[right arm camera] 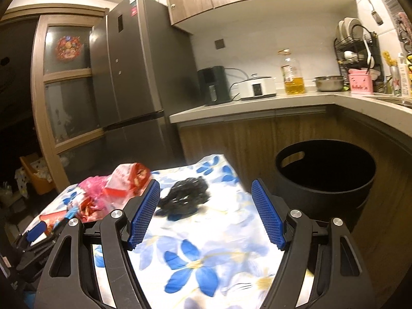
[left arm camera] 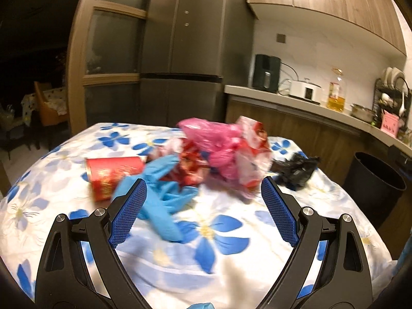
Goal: Collect trash
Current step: 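Move both tools back toward the remaining trash on the table, then grasp the red paper cup rim with the left tool while the right tool grasps the red-white printed bag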
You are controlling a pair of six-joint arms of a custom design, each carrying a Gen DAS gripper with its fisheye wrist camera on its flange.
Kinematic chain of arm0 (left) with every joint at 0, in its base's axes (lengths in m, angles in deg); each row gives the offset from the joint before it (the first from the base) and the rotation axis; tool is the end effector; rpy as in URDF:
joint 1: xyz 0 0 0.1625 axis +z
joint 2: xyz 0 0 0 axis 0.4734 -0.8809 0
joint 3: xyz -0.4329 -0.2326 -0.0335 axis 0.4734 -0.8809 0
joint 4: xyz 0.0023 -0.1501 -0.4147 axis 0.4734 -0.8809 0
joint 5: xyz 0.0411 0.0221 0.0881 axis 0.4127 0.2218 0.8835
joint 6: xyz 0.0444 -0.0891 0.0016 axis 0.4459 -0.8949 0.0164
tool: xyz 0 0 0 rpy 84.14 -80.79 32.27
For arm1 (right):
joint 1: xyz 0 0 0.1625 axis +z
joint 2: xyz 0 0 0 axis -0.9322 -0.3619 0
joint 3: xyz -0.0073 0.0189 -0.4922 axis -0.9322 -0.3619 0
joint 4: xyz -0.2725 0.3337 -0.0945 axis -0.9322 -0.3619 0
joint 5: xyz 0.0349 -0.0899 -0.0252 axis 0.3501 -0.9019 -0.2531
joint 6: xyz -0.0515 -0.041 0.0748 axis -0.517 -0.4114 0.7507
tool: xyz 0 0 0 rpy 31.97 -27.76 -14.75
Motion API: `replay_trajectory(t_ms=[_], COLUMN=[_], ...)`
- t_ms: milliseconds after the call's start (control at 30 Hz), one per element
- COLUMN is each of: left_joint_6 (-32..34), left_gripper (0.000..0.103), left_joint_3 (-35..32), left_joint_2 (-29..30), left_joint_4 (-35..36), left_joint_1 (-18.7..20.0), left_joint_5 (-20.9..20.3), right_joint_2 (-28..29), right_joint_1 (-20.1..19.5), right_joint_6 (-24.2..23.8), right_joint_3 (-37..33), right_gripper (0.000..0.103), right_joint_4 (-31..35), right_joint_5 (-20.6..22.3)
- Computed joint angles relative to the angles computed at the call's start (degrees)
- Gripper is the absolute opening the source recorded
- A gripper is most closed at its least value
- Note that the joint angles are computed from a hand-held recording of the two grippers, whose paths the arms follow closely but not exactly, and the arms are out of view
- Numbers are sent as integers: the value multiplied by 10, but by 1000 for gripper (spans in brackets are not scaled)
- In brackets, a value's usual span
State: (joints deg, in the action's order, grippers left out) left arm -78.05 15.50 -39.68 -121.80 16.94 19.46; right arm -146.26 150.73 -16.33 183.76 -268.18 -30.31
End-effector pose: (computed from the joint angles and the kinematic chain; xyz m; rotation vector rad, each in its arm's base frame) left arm -0.2972 -0.6231 -0.0018 0.1395 1.8371 -1.5107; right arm 0.0552 -0.6695 0.3082 0.7550 -2.2853 1.4874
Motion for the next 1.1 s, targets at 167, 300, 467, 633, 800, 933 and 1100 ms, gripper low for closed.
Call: replay_trajectory(t_ms=[167, 300, 467, 633, 800, 933, 1100], left_joint_6=[50, 97, 99, -3, -108, -225, -328], left_gripper=[89, 88, 85, 77, 67, 55, 29], left_joint_3=[46, 85, 99, 75, 35, 4, -22], left_joint_2=[-32, -59, -78, -88, -83, -73, -63], left_joint_4=[-89, -171, -178, -54, 88, 220, 339], left_joint_1=[3, 9, 17, 28, 40, 50, 60], left_joint_5=[-16, -30, -41, -45, -49, -34, 9], right_joint_2=[12, 21, 37, 53, 72, 90, 110], right_joint_1=[11, 19, 31, 43, 57, 66, 75], right_joint_6=[-18, -28, -36, -40, -51, -60, -67], right_joint_3=[7, 9, 5, -4, -15, -28, -47], right_gripper=[73, 73, 72, 72, 72, 72, 72], right_joint_4=[-5, -2, -1, 2, -4, -6, -3], right_joint_5=[3, 4, 2, 0, 1, -6, -17])
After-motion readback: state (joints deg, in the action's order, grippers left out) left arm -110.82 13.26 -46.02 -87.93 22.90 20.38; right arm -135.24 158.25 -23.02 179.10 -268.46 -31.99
